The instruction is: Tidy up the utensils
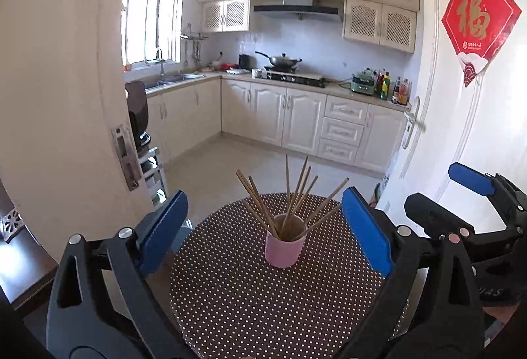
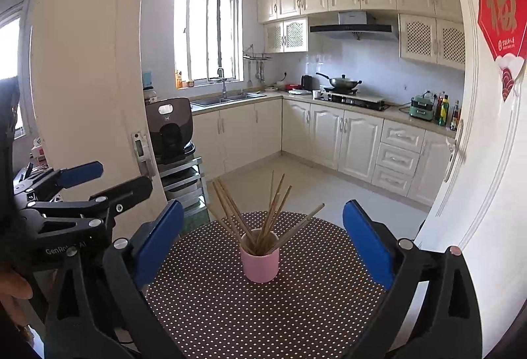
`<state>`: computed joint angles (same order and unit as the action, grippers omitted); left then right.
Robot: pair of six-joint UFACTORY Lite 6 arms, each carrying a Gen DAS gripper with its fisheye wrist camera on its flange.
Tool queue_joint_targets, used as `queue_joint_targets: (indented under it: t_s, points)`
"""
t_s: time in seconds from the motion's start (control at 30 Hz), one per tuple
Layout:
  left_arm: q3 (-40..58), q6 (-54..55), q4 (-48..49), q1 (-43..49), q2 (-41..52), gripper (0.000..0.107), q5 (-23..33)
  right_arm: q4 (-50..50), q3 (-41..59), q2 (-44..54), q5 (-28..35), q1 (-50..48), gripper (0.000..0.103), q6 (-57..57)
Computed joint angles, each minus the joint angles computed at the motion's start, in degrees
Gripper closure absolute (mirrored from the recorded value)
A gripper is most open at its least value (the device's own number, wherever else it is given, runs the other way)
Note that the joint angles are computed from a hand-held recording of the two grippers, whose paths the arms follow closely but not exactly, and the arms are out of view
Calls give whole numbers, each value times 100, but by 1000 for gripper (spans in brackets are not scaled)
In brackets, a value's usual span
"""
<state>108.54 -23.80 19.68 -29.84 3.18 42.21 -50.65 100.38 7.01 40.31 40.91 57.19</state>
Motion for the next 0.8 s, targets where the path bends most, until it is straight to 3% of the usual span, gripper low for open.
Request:
queue_joint_targets:
  t_s: [0.23, 0.8]
  points:
    - [-183, -826, 986, -482, -194, 12, 98, -215, -369, -286, -64, -35, 9, 184]
    - [126, -1925, 2238, -1213, -17, 11, 747, -642, -789, -735, -185, -49, 8, 610]
